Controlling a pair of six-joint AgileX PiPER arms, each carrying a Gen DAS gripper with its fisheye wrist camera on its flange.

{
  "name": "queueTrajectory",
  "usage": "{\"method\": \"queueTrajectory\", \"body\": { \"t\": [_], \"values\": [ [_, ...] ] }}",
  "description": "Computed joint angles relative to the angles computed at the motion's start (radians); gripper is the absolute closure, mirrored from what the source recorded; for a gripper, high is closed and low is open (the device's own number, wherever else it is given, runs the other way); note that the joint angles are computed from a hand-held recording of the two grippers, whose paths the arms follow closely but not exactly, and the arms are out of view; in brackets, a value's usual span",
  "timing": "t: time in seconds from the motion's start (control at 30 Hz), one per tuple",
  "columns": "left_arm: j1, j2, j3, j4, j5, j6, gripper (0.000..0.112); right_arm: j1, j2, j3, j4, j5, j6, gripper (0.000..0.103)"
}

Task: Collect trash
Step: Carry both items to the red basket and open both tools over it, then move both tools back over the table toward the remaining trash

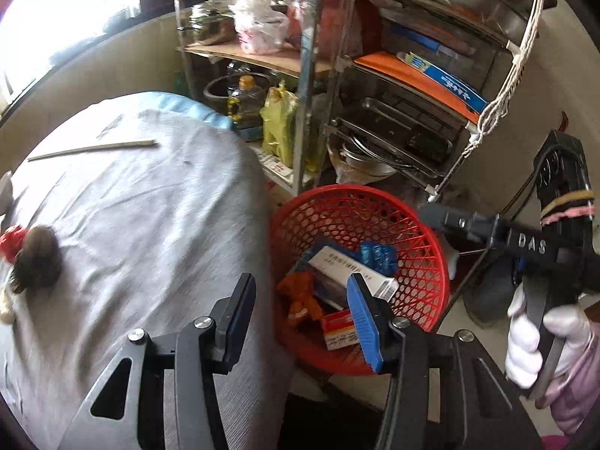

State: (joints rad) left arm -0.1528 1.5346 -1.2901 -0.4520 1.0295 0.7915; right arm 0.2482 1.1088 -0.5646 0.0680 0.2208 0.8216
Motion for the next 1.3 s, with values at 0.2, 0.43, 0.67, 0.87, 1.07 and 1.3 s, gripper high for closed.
{"method": "queueTrajectory", "body": {
  "t": [0.2, 0.43, 0.67, 0.87, 1.07, 1.3],
  "values": [
    [0.191, -0.106, 0.079, -0.041, 0.006, 0.113, 0.056, 0.098, 0.065, -0.086, -0.173, -0.012, 0.144, 0.052],
    [0.463, -0.148, 0.090, -0.131, 0.029, 0.228, 0.056, 0.231, 0.200, -0.262, -0.288, -0.009, 0.206, 0.052],
    [0.702, -0.117, 0.066, -0.205, 0.074, 0.294, 0.056, 0.355, 0.360, -0.476, -0.289, 0.025, 0.154, 0.052],
    [0.844, -0.064, 0.040, -0.235, 0.076, 0.335, 0.056, 0.426, 0.485, -0.685, -0.224, 0.093, 0.025, 0.052],
    [0.967, 0.044, -0.083, -0.255, 0.080, 0.292, 0.056, 0.477, 0.605, -0.882, -0.150, 0.161, -0.098, 0.052],
    [1.037, 0.217, -0.314, -0.249, 0.071, 0.134, 0.041, 0.501, 0.780, -1.151, 0.015, 0.276, -0.290, 0.052]
  ]
}}
